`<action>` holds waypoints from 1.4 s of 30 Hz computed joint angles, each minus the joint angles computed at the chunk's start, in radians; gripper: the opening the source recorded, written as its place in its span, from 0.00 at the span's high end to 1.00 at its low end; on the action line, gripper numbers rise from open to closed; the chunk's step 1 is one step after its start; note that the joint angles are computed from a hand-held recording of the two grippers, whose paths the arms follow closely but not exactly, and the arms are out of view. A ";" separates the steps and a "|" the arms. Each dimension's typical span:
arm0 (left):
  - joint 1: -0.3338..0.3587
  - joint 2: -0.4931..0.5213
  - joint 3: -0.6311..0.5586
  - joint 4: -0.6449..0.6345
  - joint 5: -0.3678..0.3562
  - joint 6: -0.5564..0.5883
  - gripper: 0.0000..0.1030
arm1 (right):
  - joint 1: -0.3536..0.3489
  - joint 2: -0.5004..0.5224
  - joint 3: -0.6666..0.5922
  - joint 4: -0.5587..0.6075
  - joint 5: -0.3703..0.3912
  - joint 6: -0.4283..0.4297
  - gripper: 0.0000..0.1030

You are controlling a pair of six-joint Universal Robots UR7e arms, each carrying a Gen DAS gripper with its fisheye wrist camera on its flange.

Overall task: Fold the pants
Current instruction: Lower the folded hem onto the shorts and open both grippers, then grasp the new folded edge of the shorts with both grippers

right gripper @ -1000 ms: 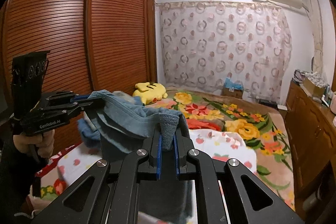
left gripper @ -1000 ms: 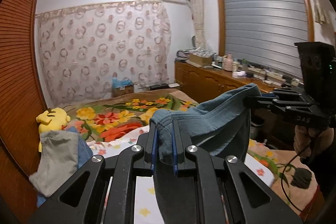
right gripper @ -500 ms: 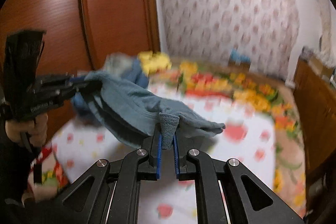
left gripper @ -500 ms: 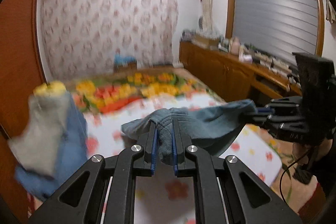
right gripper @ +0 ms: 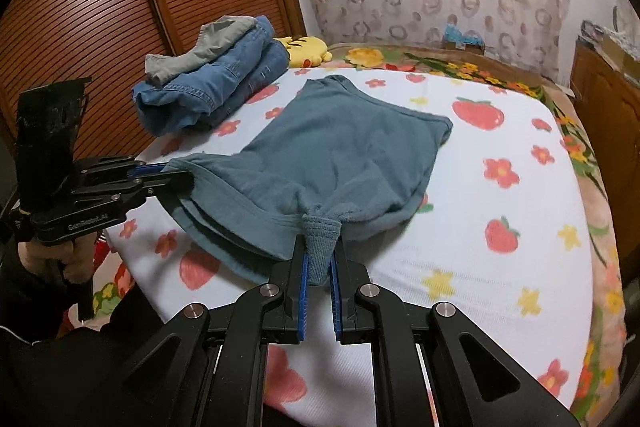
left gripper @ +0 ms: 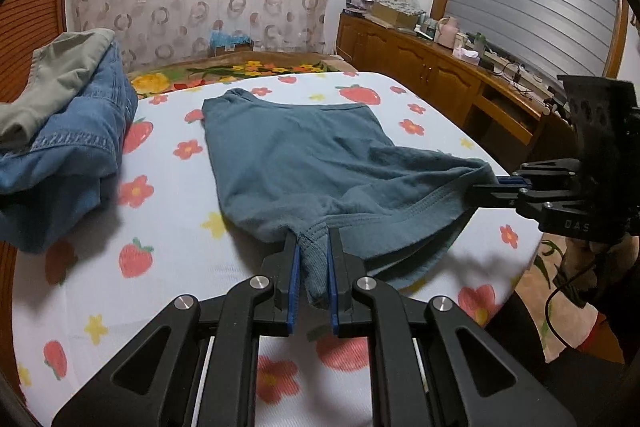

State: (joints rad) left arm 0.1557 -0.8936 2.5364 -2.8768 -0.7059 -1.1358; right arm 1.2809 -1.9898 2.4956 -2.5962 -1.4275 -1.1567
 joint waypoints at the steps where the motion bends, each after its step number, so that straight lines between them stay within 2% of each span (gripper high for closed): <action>1: -0.006 -0.001 0.003 0.003 -0.003 -0.008 0.88 | -0.041 -0.035 0.014 0.024 0.022 -0.031 0.91; 4: -0.025 0.001 0.011 0.011 -0.015 -0.027 0.88 | -0.107 -0.079 0.046 0.037 0.052 -0.081 0.91; 14: -0.073 0.009 0.044 0.013 -0.055 -0.094 0.88 | -0.173 -0.136 0.071 0.100 0.086 -0.094 0.91; 21: -0.072 0.035 0.059 -0.013 -0.090 -0.117 0.86 | -0.197 -0.138 0.099 0.059 0.079 -0.107 0.89; 22: -0.075 0.034 0.065 -0.022 -0.092 -0.123 0.84 | -0.198 -0.141 0.101 0.057 0.079 -0.107 0.86; 26: -0.086 0.020 0.088 -0.036 -0.089 -0.143 0.76 | -0.195 -0.154 0.111 0.028 0.072 -0.098 0.83; 28: -0.094 0.005 0.089 -0.012 -0.082 -0.154 0.61 | -0.207 -0.173 0.112 0.035 0.083 -0.105 0.82; 30: -0.104 -0.004 0.095 -0.016 -0.072 -0.159 0.52 | -0.215 -0.191 0.112 0.044 0.093 -0.111 0.79; 34: -0.103 -0.029 0.087 0.034 -0.051 -0.174 0.52 | -0.232 -0.211 0.115 0.045 0.118 -0.126 0.74; 42: -0.068 -0.022 0.079 0.069 -0.038 -0.215 0.52 | -0.197 -0.131 0.125 -0.053 0.073 -0.081 0.68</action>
State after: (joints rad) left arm 0.0878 -0.9157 2.6158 -2.8075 -0.7434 -1.3507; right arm 1.0842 -2.1203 2.6205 -2.6496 -1.3542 -1.2377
